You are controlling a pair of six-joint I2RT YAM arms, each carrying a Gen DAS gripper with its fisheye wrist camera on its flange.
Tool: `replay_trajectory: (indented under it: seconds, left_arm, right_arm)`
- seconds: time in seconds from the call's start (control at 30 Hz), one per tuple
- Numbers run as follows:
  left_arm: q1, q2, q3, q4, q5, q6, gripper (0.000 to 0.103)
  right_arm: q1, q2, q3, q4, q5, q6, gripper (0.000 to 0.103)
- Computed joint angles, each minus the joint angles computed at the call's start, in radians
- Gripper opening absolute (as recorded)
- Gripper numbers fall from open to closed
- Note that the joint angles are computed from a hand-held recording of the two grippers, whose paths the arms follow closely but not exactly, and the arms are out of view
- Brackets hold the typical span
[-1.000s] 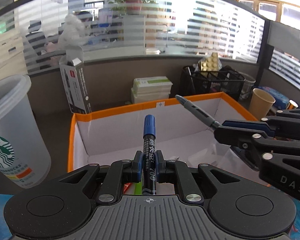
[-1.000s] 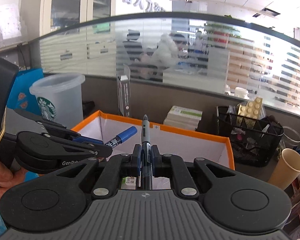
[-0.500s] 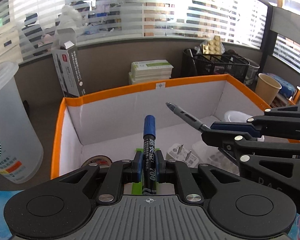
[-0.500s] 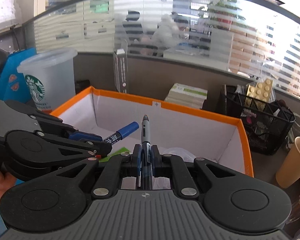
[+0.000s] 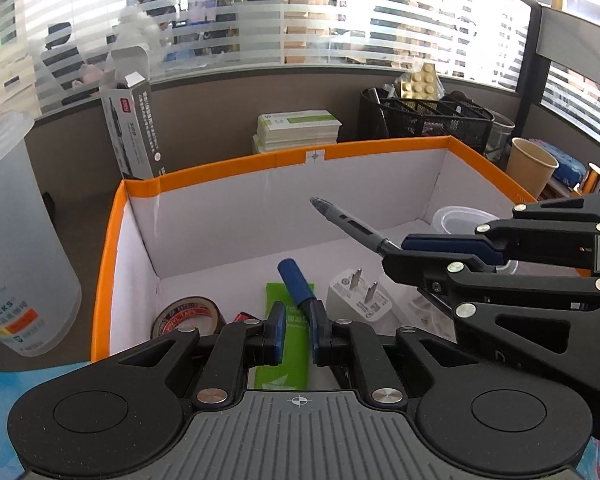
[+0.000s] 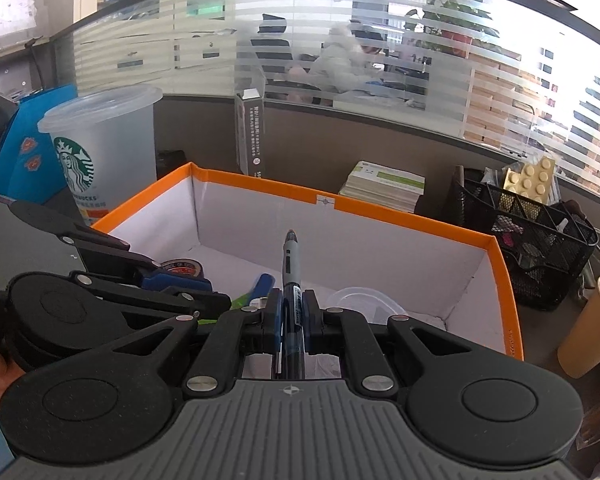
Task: Organize rigid objects
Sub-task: 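Lower the marker and pen down into the orange box, then open both tools to drop the marker and pen into the box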
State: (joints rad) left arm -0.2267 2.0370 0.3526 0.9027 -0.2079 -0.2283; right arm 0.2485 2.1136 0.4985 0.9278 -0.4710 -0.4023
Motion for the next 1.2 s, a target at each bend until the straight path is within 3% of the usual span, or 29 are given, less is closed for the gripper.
replay_trajectory:
  seconds: [0.27,0.5,0.83,1.2]
  left_arm:
    - [0.013,0.012,-0.017,0.022,0.002,-0.006,0.011]
    - [0.023,0.021,-0.033,0.042,0.011,0.002,0.011]
    - [0.025,0.023,-0.058,0.078,0.006,-0.003,0.011]
    - [-0.021,-0.115,-0.206,0.130,-0.043,-0.042,0.022]
  right_arm:
    - [0.047,-0.011,0.001,-0.014,0.063,-0.035,0.009]
    - [0.026,-0.020,0.069,-0.178,-0.001,-0.009,0.009]
    - [0.033,-0.027,0.056,-0.173,0.012,-0.010,0.010]
    - [-0.039,-0.155,-0.065,-0.139,-0.053,-0.015,0.025]
